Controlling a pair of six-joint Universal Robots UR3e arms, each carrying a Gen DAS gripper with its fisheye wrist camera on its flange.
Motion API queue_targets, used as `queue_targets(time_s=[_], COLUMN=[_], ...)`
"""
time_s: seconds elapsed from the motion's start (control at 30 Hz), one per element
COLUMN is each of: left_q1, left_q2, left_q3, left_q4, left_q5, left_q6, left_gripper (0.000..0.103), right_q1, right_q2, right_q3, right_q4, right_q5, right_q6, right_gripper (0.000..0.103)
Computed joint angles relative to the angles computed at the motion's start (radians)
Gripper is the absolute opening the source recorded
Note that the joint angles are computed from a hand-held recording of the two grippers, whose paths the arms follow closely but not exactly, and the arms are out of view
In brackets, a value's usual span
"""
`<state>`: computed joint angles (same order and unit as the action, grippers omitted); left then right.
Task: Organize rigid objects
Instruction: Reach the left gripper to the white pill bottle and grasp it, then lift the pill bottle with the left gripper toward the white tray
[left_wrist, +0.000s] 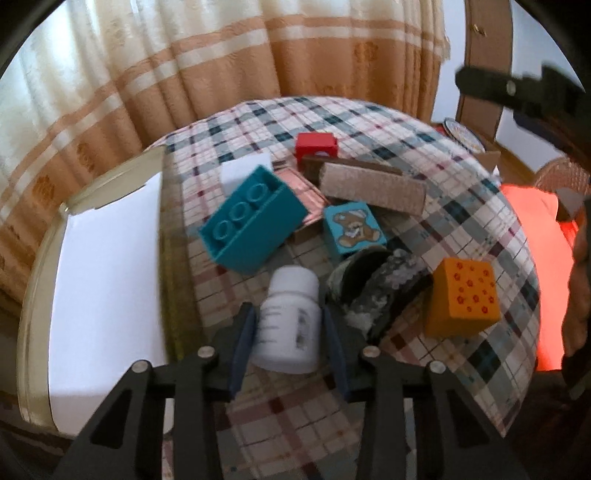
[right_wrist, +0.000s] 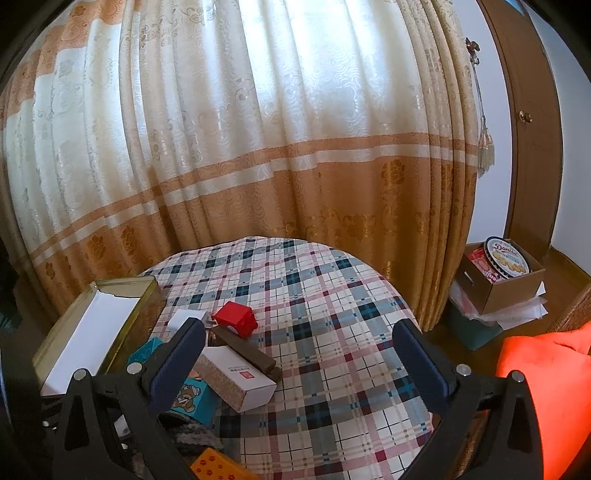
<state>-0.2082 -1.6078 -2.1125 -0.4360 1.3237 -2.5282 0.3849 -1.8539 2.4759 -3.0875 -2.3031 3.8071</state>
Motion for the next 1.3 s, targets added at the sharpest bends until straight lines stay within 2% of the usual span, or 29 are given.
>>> queue_targets(time_s=[0.07, 0.23, 0.4, 0.53, 0.6, 0.73, 0.8, 0.87, 1.1, 1.3], left_q1=[-0.005, 0.065, 0.031, 0.1, 0.119, 0.116, 0.09, 0.047, 0.025, 0.112], left_q2=[0.001, 0.036, 0.021, 0.078, 0.113, 0.129, 0.099, 0.069, 0.017, 0.103], left_q3=[-0.001, -0.006, -0.016, -0.012, -0.025, -0.033, -0.03, -0.042, -0.023, -0.069], left_q4=[-0.005, -0.064, -0.002, -0.114, -0.138, -0.161, -0.135, -0.054, -0.044, -0.068], left_q5=[-0.008, -0.123, -0.075, -0.191, -0.22, -0.226, -0.191, -0.134, -0.094, -0.232], left_q6=[-0.004, -0.003, -0.039, -0.02, 0.006, 0.028, 0.004, -0.022, -0.068, -0.046], left_gripper=[0.037, 0.036, 0.035, 0.035, 0.035, 0.035, 0.035, 0.035, 0.036, 0.036], right_q1=[-0.003, -0.015, -0.012, -0.012, -0.016, -0.019, -0.015, -0.012, -0.024, -0.023], right_q2=[-0.001, -0.021, -0.018, -0.017, -0.027, -0.031, -0.029, -0.027, -0.048, -0.062], right_q3=[0.003, 0.016, 0.013, 0.013, 0.018, 0.017, 0.017, 0.019, 0.028, 0.026], right_q4=[-0.001, 0.002, 0.001, 0.0, 0.003, 0.007, 0.004, -0.003, 0.005, 0.008], right_q5=[0.002, 0.013, 0.012, 0.007, 0.011, 0.014, 0.009, 0.004, 0.015, 0.007], right_q6=[0.004, 0.013, 0.009, 0.011, 0.015, 0.018, 0.017, 0.016, 0.02, 0.019], right_gripper=[0.102, 0.102, 0.102, 0.102, 0.102, 0.102, 0.102, 0.102, 0.102, 0.102])
